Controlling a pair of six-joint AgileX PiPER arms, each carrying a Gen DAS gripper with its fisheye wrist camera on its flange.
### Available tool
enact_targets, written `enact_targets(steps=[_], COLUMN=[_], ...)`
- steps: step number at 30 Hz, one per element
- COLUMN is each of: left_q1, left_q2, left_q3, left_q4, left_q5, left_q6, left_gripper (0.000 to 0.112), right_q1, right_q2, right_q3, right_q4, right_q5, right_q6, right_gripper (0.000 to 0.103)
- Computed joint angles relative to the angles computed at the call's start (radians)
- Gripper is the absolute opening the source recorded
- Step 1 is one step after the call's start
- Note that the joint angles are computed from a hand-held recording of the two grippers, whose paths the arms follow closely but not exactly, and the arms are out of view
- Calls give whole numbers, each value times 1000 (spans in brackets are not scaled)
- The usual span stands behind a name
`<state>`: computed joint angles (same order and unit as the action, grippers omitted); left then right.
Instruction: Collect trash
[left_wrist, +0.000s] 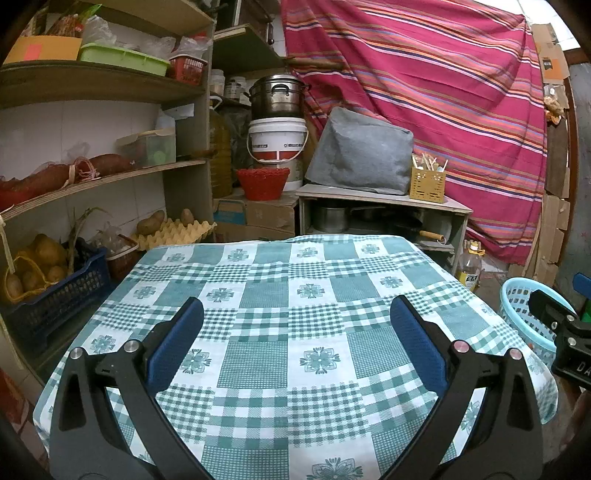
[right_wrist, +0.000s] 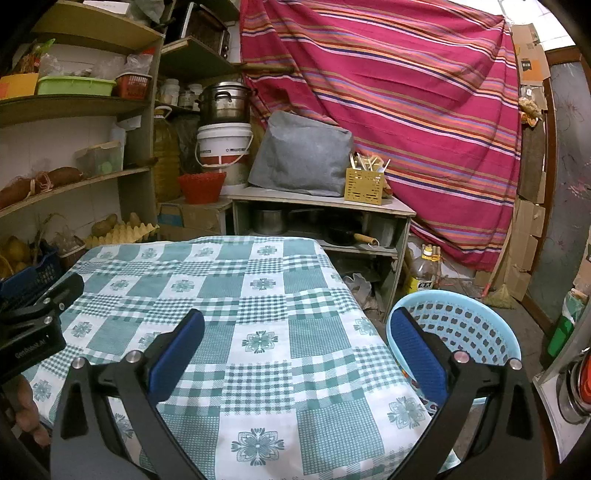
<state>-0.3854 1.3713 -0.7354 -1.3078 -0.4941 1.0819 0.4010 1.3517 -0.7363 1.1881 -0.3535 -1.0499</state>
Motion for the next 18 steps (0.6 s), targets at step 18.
enact_targets(steps=[18], left_q1=[-2], left_q2=[1], left_q3=[0], left_q4=[-1], left_q5=[-2], left_q6=[-1], left_gripper=[98], right_q1=[-3], right_q2=[-3], right_q3=[-4], right_q4=[13], right_q5=[6], right_q6=[-17], right_gripper=[98])
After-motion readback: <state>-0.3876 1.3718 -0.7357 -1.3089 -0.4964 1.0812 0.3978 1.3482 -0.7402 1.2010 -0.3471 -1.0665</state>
